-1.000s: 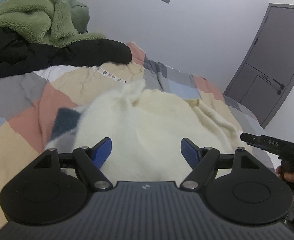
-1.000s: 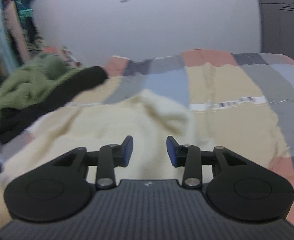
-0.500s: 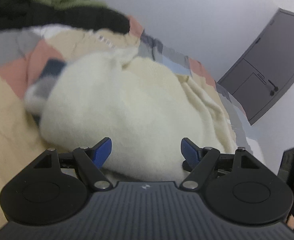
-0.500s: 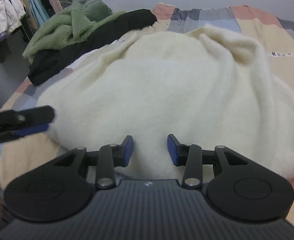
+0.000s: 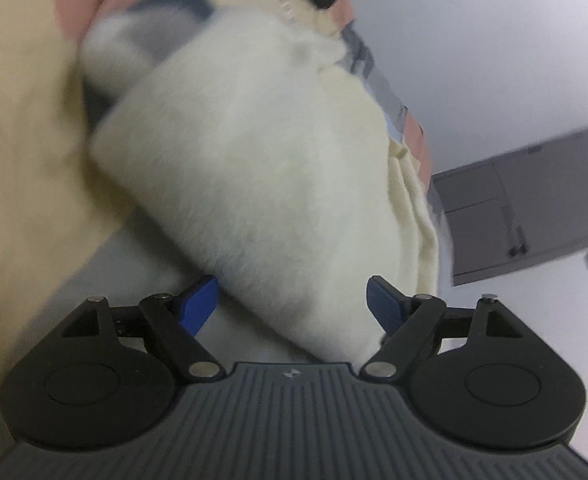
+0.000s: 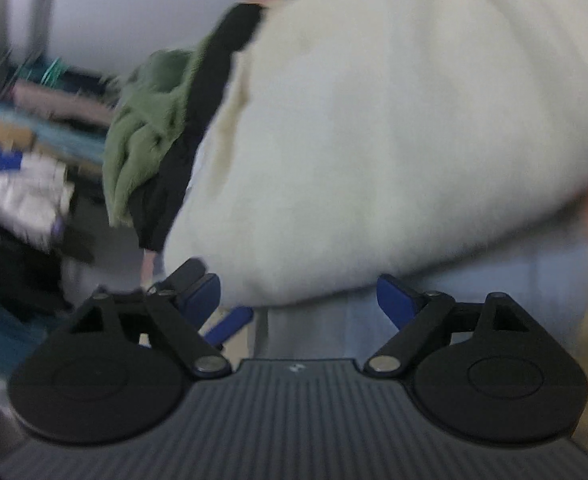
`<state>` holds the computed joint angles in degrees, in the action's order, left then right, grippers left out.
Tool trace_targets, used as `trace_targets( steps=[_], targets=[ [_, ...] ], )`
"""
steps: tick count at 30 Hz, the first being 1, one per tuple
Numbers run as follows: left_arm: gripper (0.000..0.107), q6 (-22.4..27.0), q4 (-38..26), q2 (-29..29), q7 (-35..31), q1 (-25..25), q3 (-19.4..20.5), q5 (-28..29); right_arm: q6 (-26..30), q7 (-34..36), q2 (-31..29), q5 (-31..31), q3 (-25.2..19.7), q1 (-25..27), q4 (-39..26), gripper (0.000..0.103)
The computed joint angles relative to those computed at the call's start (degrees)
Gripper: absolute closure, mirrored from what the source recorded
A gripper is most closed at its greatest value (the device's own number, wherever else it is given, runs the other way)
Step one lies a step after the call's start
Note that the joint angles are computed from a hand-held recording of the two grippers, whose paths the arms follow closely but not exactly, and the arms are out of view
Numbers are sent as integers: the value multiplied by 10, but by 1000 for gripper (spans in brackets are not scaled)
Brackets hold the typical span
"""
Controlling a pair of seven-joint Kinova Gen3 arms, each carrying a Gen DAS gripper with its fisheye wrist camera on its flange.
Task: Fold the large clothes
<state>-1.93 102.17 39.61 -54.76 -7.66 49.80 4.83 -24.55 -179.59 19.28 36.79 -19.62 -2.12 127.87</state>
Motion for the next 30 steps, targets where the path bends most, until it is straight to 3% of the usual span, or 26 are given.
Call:
trace_targets(
  steps=[2,5,9,11,13,15,17,19,21,24,26,30],
  targets=[
    [23,-23,9,29,11,-25,31,2,-34,-17,15,-35,15,-4,16,16],
    [23,-55,17,64,38,-44,53,-12,-96,-38,19,-104,92,-62,50,16],
    [24,-90,18,75,77,-36,33,-22,-135,-41,11,-198,182,-144,84,16],
    [25,-95,8,84,85,-33,28,-41,-111,-17,9,-239,177,-149,81,24],
    [27,-97,1,70,95,-14,1,-47,-98,10,10,-269,137,-112,80,26],
    [36,-100,-3,57,108,7,-27,-47,-87,47,13,-303,95,-78,75,31],
    [46,-82,-11,41,118,26,-54,-53,-59,74,9,-313,93,-78,67,44],
    [55,-52,-25,11,116,64,-103,-55,-24,118,4,-325,95,-86,51,51],
    [65,-52,-22,-15,114,91,-138,-52,7,165,-5,-349,112,-110,37,58],
    [71,-69,-3,-53,105,133,-184,-49,31,235,-23,-401,120,-132,32,68],
    [72,-91,31,-81,110,122,-177,-66,35,281,-40,-438,139,-158,34,71],
    [72,-117,84,-149,134,123,-176,-92,29,375,-93,-495,229,-265,59,72]
  ],
)
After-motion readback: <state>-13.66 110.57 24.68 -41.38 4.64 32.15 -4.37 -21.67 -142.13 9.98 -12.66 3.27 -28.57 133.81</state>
